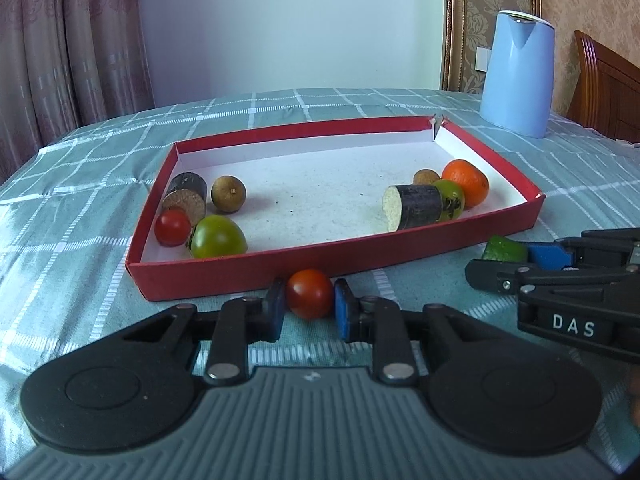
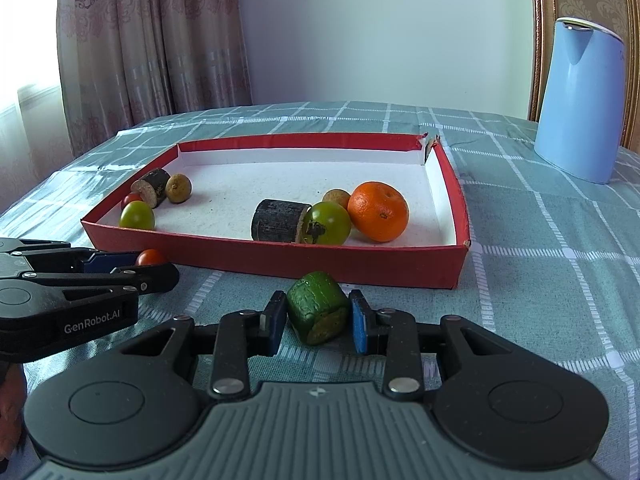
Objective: Organize fruits
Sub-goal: 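Grasp the red cherry tomato with the left gripper while the right gripper holds the cucumber, then carry the cherry tomato into the tray and open the left gripper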
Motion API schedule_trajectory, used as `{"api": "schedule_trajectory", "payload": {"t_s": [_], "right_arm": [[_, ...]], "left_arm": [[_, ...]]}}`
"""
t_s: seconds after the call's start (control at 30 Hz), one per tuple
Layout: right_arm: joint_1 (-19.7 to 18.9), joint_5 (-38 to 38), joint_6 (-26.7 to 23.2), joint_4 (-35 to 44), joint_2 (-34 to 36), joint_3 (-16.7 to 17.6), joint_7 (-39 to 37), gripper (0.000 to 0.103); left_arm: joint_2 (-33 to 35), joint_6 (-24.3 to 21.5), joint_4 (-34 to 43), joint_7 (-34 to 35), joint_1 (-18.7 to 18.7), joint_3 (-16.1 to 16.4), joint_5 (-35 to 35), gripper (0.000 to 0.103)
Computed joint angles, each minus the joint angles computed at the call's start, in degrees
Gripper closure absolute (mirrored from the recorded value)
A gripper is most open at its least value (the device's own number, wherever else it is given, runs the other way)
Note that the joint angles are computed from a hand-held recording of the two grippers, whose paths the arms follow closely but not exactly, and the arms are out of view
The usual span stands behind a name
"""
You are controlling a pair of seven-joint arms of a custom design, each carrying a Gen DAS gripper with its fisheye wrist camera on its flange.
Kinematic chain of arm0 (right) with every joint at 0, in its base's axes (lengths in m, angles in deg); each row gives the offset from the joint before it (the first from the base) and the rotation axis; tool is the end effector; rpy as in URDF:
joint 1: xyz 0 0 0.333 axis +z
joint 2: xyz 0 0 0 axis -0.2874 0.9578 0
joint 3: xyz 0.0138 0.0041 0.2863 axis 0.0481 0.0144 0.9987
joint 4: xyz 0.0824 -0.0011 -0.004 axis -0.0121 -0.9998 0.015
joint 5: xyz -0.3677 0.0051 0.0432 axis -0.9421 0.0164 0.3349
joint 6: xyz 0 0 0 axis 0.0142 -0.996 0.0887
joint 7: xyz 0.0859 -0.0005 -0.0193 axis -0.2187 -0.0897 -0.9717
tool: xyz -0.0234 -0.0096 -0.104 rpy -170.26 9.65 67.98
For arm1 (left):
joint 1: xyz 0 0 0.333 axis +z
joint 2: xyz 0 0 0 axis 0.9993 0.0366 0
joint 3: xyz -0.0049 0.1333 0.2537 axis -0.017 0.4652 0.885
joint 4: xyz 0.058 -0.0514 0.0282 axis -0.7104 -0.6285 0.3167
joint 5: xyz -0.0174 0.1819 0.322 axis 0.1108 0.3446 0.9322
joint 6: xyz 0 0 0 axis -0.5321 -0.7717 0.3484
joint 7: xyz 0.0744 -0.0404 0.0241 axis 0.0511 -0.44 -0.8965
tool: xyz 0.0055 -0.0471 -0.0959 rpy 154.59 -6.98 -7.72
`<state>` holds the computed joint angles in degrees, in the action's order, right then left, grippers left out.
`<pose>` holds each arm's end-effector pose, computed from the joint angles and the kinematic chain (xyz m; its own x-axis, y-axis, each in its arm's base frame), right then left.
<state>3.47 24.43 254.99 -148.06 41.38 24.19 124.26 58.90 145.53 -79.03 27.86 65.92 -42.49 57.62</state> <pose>0.6945 0.2819 0.3741 0.5068 -0.8596 -0.0659 -0.5271 -0.2485 -0.8127 0.6303 -0.2892 0.3656 0.0847 -0.9960 -0.0278 -0.5784 -0.0264 -0.8154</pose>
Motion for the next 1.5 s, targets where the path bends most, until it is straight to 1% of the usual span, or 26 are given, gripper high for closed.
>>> {"api": "schedule_trajectory", "payload": {"t_s": [0.2,0.3,0.37,0.5,0.6,0.7,0.73,0.87,1.0,1.07,1.17,1.2,1.23,1.27,1.3,1.33,1.4,1.5], "right_arm": [[-0.99,0.96,0.63,-0.45,-0.24,1.39,-1.26,0.071],[-2.55,2.59,2.82,-1.66,-0.71,3.96,-3.95,0.071],[-3.23,3.68,4.08,-2.16,-0.88,5.14,-5.40,0.071],[-2.93,4.72,4.54,-2.20,-0.96,4.89,-5.84,0.071],[-2.85,5.20,4.78,-2.17,-0.95,4.84,-6.02,0.071],[-2.94,5.66,4.93,-2.21,-0.97,4.96,-6.21,0.071],[-3.05,5.88,5.20,-2.31,-1.00,5.12,-6.32,0.071],[-2.81,6.03,4.80,-2.08,-0.94,4.72,-6.04,0.071],[-2.70,5.97,4.23,-1.87,-0.86,4.40,-5.74,0.071],[-2.61,5.84,3.95,-1.73,-0.80,4.21,-5.59,0.071],[-2.48,5.69,3.79,-1.69,-0.76,4.03,-5.44,0.071],[-2.55,5.73,3.83,-1.64,-0.71,4.08,-5.41,0.071],[-2.50,5.72,3.81,-1.66,-0.72,4.00,-5.28,0.071],[-2.36,5.57,3.58,-1.41,-0.57,3.74,-5.05,0.071],[-2.24,5.46,3.51,-1.31,-0.51,3.57,-4.86,0.071],[-2.38,5.54,3.72,-1.35,-0.50,3.82,-4.96,0.071],[-3.04,6.07,4.70,-1.49,-0.49,5.07,-5.80,0.071],[-2.63,6.11,8.14,-1.77,-0.35,5.48,-6.82,0.071]], "left_arm": [[-0.59,0.70,-0.76,-0.45,-0.23,0.13,1.08,0.080],[-1.45,1.39,-1.81,-1.95,-0.55,0.32,2.98,0.080],[-2.56,1.42,-3.02,-3.53,-1.10,0.50,5.46,0.081],[-4.88,2.33,-4.27,-6.89,-0.58,-0.01,9.61,0.081],[-4.75,2.41,-1.99,-7.19,0.65,-0.68,9.99,0.081],[-1.30,-0.10,3.81,-3.94,1.36,-1.04,6.16,0.081],[0.44,-0.77,6.19,-1.75,1.69,-1.21,3.90,0.081],[8.11,-2.86,15.65,10.74,3.95,-3.21,-9.06,0.080],[13.35,-6.61,22.16,17.86,3.92,-3.11,-16.75,0.080],[14.22,-6.81,23.10,19.33,3.71,-2.36,-19.15,0.080],[13.30,-5.75,21.37,17.61,1.65,1.01,-18.85,0.080],[12.96,-5.31,20.72,17.02,1.20,1.72,-18.53,0.077],[12.69,-5.07,20.25,16.25,0.66,2.50,-17.89,0.069],[12.47,-5.02,19.88,15.11,-0.08,3.45,-16.81,0.064],[12.14,-5.23,19.38,13.86,-0.80,4.30,-15.60,0.054],[11.87,-5.39,18.99,12.71,-1.34,4.89,-14.46,0.052],[11.09,-4.88,17.85,11.48,-1.53,5.03,-12.90,0.052],[10.19,-4.17,16.51,9.83,-1.36,4.89,-11.38,0.052]]}}
